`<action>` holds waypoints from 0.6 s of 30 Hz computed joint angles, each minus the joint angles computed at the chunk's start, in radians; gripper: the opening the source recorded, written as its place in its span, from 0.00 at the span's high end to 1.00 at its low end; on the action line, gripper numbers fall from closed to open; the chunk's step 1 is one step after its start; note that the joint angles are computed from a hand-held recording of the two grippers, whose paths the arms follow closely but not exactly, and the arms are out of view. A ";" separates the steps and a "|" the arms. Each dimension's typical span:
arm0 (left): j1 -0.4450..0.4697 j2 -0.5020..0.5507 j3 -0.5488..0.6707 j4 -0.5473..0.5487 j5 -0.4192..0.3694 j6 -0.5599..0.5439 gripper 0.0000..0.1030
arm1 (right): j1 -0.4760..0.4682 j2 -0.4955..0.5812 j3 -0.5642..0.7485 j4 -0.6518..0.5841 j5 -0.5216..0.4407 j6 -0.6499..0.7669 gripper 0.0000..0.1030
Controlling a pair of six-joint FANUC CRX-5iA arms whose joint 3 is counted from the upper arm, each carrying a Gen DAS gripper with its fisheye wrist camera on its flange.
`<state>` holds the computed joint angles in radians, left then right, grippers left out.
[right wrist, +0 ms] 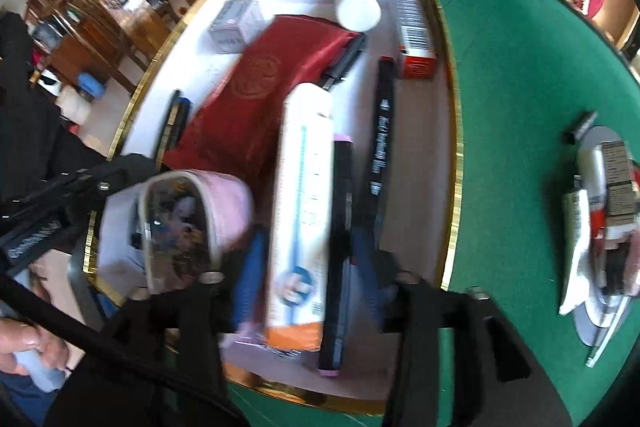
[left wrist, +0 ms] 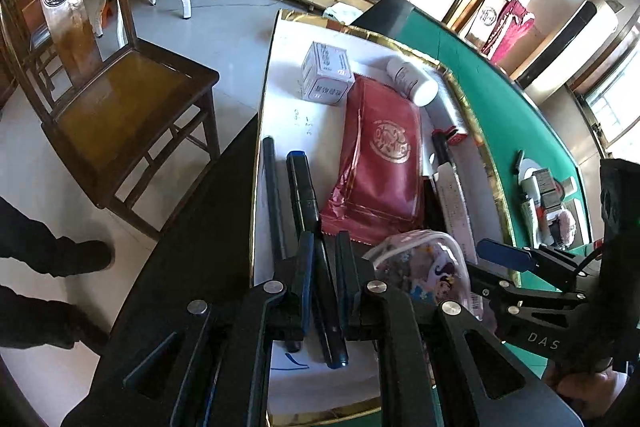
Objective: Organize objects
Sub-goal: 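Lower the marker and toothpaste box into the tray box and open both grippers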
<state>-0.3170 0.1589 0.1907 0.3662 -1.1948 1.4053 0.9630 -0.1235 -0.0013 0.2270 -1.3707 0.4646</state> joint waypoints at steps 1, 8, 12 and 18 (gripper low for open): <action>0.001 -0.006 -0.004 0.007 0.002 0.001 0.91 | 0.004 -0.009 -0.007 0.006 -0.003 -0.009 0.49; -0.028 -0.050 -0.025 0.054 0.036 -0.015 0.78 | 0.059 -0.125 -0.083 0.067 0.005 -0.131 0.49; -0.072 -0.049 -0.013 0.082 0.034 -0.031 0.76 | 0.126 -0.204 -0.136 0.121 -0.025 -0.229 0.49; -0.166 0.005 0.049 0.157 -0.009 -0.045 0.75 | 0.279 -0.354 -0.231 0.230 -0.163 -0.468 0.45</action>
<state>-0.4828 0.1635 0.2397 0.5228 -1.2038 1.3602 1.2423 -0.4771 -0.2322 0.4572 -1.5339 -0.0032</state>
